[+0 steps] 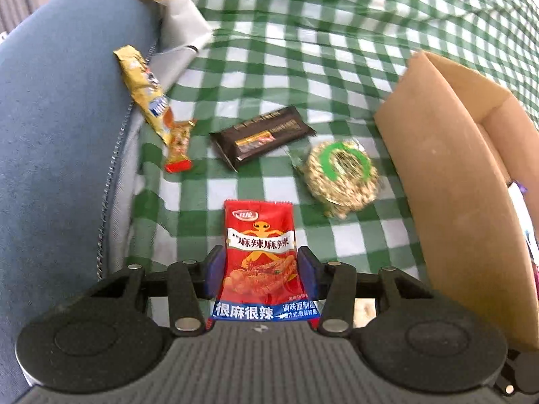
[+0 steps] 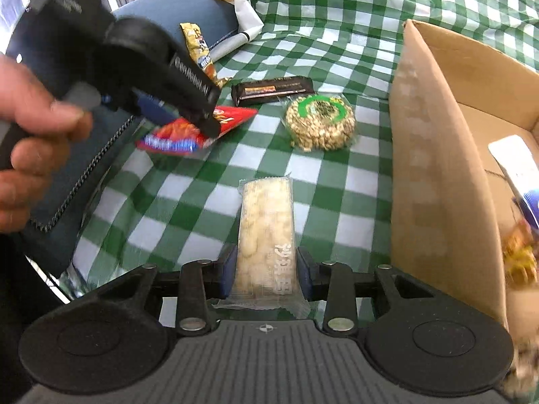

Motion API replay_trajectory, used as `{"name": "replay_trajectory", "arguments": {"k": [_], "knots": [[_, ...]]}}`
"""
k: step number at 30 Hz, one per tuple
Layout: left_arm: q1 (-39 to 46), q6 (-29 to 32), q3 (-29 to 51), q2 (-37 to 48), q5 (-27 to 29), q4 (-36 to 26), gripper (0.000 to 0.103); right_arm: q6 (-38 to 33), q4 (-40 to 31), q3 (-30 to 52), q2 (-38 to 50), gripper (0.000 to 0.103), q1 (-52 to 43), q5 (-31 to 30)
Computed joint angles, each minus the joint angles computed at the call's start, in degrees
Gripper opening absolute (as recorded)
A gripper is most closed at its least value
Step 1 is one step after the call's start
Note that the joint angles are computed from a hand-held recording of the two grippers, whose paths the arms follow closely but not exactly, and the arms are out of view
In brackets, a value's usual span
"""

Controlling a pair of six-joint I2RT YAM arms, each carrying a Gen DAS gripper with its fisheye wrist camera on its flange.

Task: Organize snacks
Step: 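Lift the red packet and rice-cracker bar off the sofa with both tools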

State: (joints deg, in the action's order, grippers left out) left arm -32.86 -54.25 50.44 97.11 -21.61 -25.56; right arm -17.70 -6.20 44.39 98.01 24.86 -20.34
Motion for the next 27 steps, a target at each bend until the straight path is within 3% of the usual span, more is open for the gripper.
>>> {"name": "replay_trajectory", "arguments": {"k": [8,15,27], "knots": [[1.88,3.3,1.47,4.83,7.89,-1.99,0.052,-2.98,-2.03,-1.56,-0.3,0.045,-0.4,2.2],[3.84,2.53,0.9,5.63,9.18,-0.65,0.068,-0.81,-1.18,1.02,3.7,0.058,-0.59,1.56],[2.99,5.03,6.48,11.92,9.33,-3.86,0.072,-1.14,0.66,2.44,7.07,0.059,0.75,2.54]]}}
